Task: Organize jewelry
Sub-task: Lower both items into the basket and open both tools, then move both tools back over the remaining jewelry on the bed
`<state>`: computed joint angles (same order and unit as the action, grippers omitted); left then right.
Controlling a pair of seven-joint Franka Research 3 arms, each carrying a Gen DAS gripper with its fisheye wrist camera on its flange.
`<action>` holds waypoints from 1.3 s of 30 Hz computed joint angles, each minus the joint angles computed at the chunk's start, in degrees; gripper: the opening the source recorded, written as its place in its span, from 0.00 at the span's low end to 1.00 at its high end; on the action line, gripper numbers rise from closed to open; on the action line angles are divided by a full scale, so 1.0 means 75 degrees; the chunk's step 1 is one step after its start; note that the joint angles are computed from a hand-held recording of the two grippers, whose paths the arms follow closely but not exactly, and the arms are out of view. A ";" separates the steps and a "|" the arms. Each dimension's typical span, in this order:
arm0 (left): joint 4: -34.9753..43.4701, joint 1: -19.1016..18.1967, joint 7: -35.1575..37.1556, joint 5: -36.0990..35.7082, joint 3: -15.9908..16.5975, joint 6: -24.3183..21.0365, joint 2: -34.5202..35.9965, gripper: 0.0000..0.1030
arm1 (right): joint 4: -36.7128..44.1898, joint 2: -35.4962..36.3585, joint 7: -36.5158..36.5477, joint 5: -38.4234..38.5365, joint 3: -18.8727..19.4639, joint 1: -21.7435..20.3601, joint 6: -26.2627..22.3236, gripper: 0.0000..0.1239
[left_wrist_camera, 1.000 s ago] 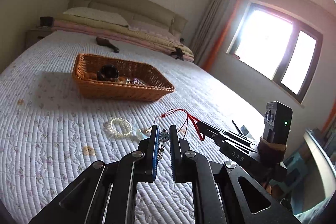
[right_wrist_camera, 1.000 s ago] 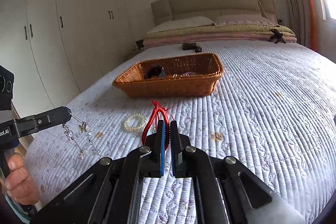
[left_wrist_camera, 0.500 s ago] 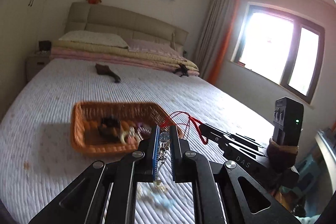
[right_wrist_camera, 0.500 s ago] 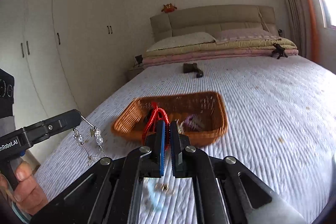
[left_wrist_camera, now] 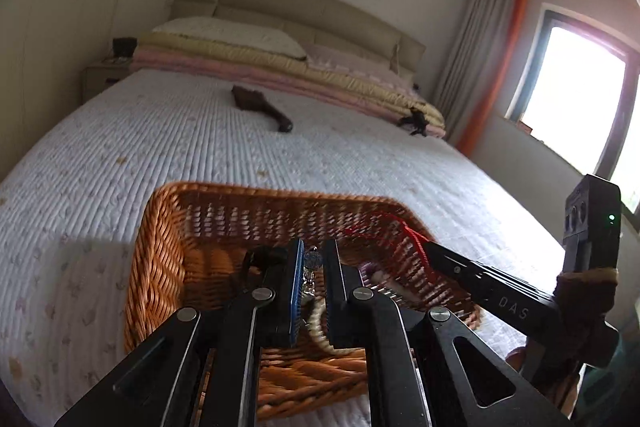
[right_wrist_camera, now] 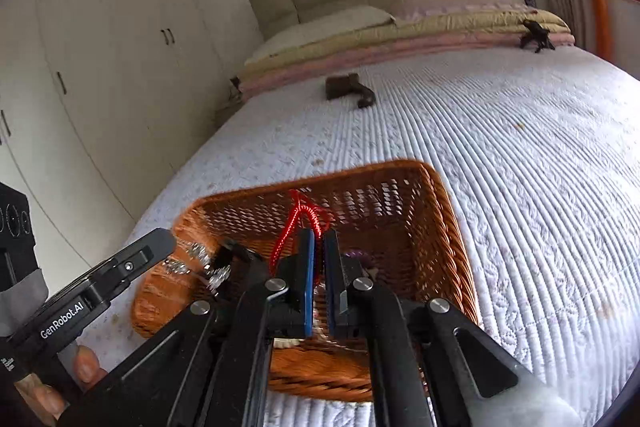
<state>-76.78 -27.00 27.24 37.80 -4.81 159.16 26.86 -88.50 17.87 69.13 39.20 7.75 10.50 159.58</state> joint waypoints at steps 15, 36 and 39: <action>0.0347 -0.0060 0.0218 -0.0130 0.0026 -0.0574 0.0323 0.10 | 0.0139 0.0218 0.0495 -0.0736 -0.0092 0.0121 -0.0414 0.16; -0.1254 -0.0143 -0.3024 0.3044 0.0195 0.0314 -0.1178 0.56 | -0.1445 -0.1076 -0.1439 0.1391 0.0441 -0.0041 0.1996 0.33; -0.1787 -0.0054 -0.3347 0.3330 0.0034 0.0477 -0.1584 0.56 | -0.1718 -0.1439 -0.1965 0.2023 0.0414 -0.0029 0.1792 0.33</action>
<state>-90.18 -27.41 2.13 62.78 -4.55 162.74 14.98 -101.38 7.08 54.39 54.37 10.86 10.28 173.02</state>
